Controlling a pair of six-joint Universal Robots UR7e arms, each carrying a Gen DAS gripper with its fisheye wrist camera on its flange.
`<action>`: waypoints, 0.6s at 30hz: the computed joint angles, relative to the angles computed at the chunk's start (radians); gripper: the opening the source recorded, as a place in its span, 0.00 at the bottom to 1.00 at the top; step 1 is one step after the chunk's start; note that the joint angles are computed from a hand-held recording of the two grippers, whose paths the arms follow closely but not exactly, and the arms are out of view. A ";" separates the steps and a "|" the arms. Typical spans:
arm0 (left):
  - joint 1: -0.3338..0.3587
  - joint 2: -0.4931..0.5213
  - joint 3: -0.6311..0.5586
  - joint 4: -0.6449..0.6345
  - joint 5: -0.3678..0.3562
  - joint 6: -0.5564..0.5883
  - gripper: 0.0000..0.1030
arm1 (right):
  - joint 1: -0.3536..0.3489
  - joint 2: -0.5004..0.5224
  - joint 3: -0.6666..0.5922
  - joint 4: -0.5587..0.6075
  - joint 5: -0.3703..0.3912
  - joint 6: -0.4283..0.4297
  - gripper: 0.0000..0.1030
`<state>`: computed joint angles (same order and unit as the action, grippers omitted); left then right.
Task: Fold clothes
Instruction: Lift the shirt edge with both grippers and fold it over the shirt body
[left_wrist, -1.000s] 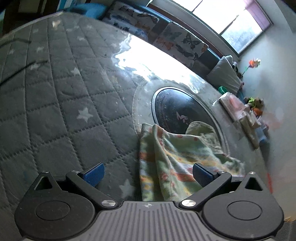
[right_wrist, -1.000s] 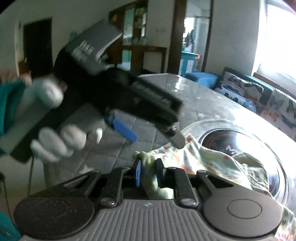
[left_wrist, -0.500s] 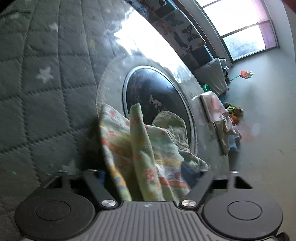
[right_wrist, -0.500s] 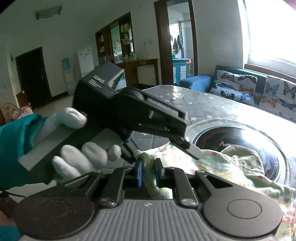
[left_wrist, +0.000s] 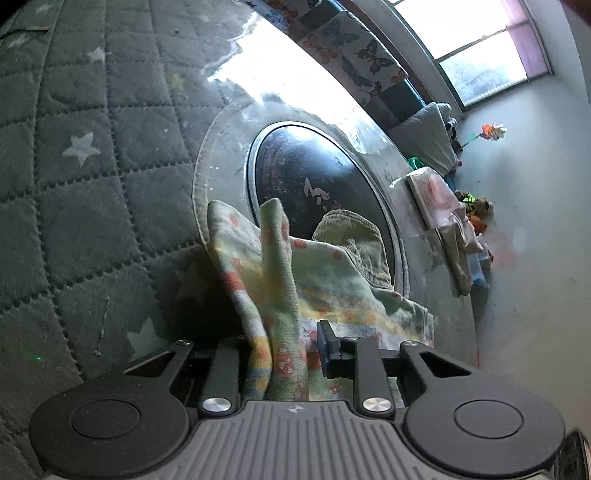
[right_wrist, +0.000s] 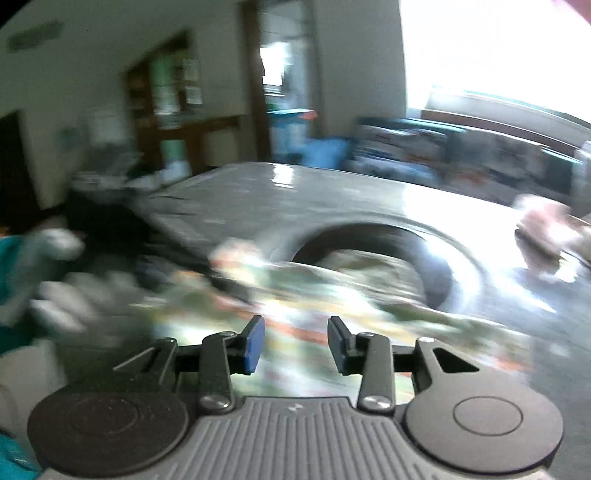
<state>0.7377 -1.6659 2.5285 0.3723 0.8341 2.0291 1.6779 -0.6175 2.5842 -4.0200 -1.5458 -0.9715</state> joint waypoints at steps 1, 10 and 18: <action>-0.008 0.008 0.000 0.005 -0.007 -0.002 0.25 | -0.017 -0.004 -0.012 -0.017 -0.024 0.007 0.39; -0.046 0.066 -0.008 0.032 -0.040 -0.020 0.25 | -0.150 -0.045 -0.121 -0.033 -0.132 0.109 0.52; -0.065 0.151 -0.034 0.055 -0.078 -0.011 0.23 | -0.165 0.007 -0.157 -0.015 -0.083 0.137 0.33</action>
